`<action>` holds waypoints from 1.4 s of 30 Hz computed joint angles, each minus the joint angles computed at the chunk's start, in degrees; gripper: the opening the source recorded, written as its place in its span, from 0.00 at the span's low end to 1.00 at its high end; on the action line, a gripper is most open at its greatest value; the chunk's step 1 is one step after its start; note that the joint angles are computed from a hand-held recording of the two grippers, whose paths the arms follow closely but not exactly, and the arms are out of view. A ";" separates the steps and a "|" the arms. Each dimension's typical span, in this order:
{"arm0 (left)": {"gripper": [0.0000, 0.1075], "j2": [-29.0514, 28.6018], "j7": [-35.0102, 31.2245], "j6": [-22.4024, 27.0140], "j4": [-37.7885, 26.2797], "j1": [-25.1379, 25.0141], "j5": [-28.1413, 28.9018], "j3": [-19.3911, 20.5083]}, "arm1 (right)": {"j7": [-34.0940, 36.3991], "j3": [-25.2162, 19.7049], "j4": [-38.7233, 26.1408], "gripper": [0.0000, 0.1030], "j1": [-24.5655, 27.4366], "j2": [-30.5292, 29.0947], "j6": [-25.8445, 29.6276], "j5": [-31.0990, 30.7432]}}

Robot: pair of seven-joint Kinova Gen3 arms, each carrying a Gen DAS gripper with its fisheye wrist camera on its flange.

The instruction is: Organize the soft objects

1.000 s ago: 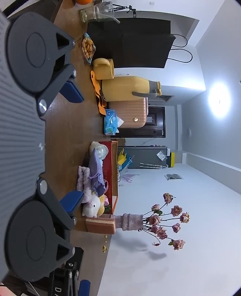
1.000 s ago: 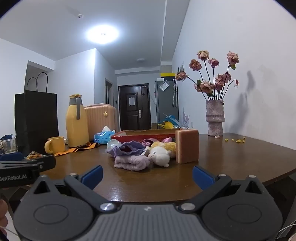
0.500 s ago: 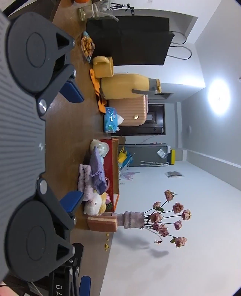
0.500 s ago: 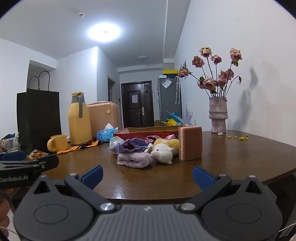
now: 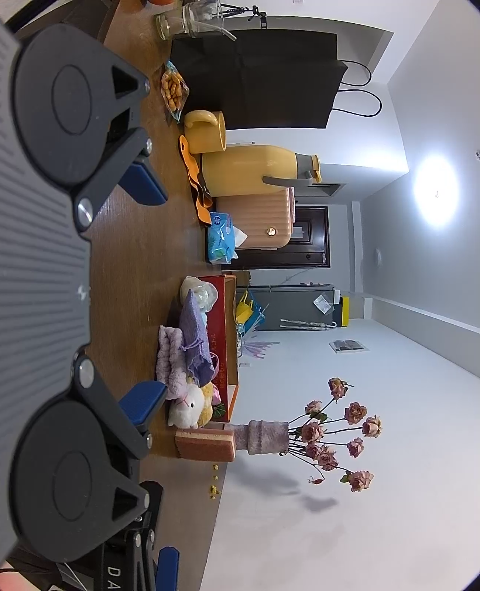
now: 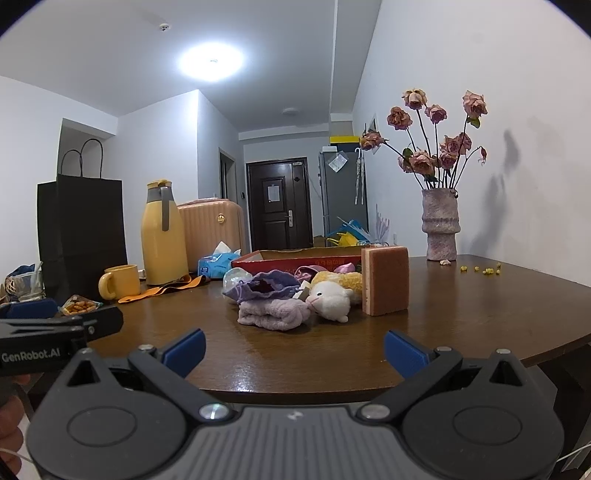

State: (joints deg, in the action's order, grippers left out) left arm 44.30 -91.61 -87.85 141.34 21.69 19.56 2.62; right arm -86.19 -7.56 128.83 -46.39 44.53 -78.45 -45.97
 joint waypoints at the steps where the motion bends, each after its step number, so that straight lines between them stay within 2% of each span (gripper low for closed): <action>1: 0.96 0.04 0.04 0.08 -0.05 -0.09 -0.09 -0.01 | -0.09 -0.01 0.02 1.00 0.00 0.10 -0.11 0.04; 4: 0.96 -0.24 -0.61 1.05 -0.40 -0.13 0.03 -0.13 | -0.62 -0.02 -0.14 1.00 0.03 0.60 -0.79 0.15; 8: 0.96 -0.02 -0.23 -0.17 -0.35 0.07 1.06 -0.07 | -1.13 -0.11 -0.17 1.00 0.38 0.98 -0.76 1.29; 12: 0.96 -0.61 0.29 1.95 -0.76 -0.63 0.34 0.15 | -0.72 -0.04 -0.18 1.00 0.25 1.02 -0.80 0.90; 16: 0.96 -0.01 0.32 1.00 -0.55 -0.47 -0.36 -0.16 | -0.16 -0.09 -0.57 1.00 0.26 0.85 -0.08 0.52; 19: 0.96 -0.55 -0.35 2.08 -0.79 -0.19 0.28 -0.05 | 0.01 0.12 -0.35 1.00 0.05 0.99 -0.72 1.31; 25: 0.96 -0.02 -0.03 1.11 -0.65 -0.19 -0.08 -0.11 | -1.36 -0.26 0.15 1.00 0.43 1.18 -1.91 0.91; 28: 0.96 0.55 1.66 -0.87 -0.18 -0.40 -0.28 -0.44 | -0.51 -0.23 -0.47 1.00 0.42 0.75 -0.72 0.48; 32: 0.96 -0.62 0.08 3.16 -1.76 -0.30 1.95 0.23 | -0.72 -0.02 -0.46 1.00 0.64 1.25 -0.98 1.91; 39: 0.96 0.36 0.11 0.77 -1.26 0.71 2.35 -0.34 | -4.24 -0.50 0.18 1.00 1.44 1.18 -2.23 0.75; 42: 0.96 0.07 0.37 1.52 -1.40 0.35 2.59 -0.09 | -3.26 -0.23 -0.19 1.00 0.95 1.28 -1.67 0.80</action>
State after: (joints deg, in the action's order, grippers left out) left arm 44.37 -91.24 -86.33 139.93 22.04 22.16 2.53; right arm -89.45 -7.80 128.64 -45.44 45.81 -80.12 -45.17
